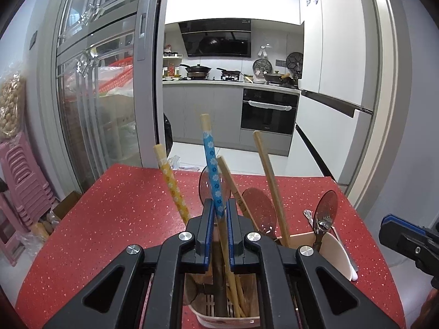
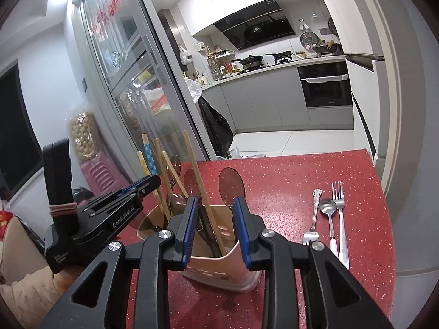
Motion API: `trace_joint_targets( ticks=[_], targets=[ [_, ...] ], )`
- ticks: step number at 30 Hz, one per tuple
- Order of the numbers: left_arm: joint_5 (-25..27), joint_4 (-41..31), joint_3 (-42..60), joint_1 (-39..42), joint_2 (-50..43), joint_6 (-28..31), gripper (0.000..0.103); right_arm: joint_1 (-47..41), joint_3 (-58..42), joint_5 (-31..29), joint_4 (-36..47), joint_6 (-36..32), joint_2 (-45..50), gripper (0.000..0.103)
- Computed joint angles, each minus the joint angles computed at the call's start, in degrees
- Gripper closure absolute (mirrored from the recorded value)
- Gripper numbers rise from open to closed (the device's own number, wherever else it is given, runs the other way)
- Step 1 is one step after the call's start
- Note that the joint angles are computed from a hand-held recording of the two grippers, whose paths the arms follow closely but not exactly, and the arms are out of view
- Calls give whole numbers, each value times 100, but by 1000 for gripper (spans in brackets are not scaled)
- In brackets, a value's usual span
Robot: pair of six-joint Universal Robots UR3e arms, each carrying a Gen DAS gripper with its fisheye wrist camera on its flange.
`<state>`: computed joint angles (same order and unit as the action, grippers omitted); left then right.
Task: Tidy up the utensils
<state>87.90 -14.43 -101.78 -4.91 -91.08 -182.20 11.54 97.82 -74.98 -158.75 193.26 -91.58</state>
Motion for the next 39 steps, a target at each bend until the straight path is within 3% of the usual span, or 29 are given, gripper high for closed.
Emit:
trace_joint_targets(
  ticks=[14,15,16,17,18,23,26,28,29,33,39],
  targets=[
    [-270,-86,81,130,269,-20,70,-182,348,185,8,215,-374,72],
    [-273,-123,114,136,271,-37,66,-189,352,190,22,218,-385,72],
    [-297,-153,97,168,318,-67,14,-194,362,193,29,218,-398,72],
    [-196,-219,147,140,316,-112,0,-193,372,193,43,212,-414,72],
    [57,2,129,55,247,-184,0,-195,370,200,66,205,-424,72],
    [52,-311,479,109,178,-116,0,-94,194,45,251,226,-358,65],
    [143,-473,585,116,204,-110,0,78,-40,-236,456,262,-255,50],
    [224,-591,623,116,217,-75,0,243,-252,-528,724,257,-184,28],
    [246,-640,583,123,271,-56,0,293,-310,-608,807,261,-174,23],
    [381,-748,68,118,697,-42,0,696,-660,-1359,1208,281,-59,20],
    [252,-979,-424,218,1215,-46,0,933,-795,-1818,1613,483,-98,18]
  ],
)
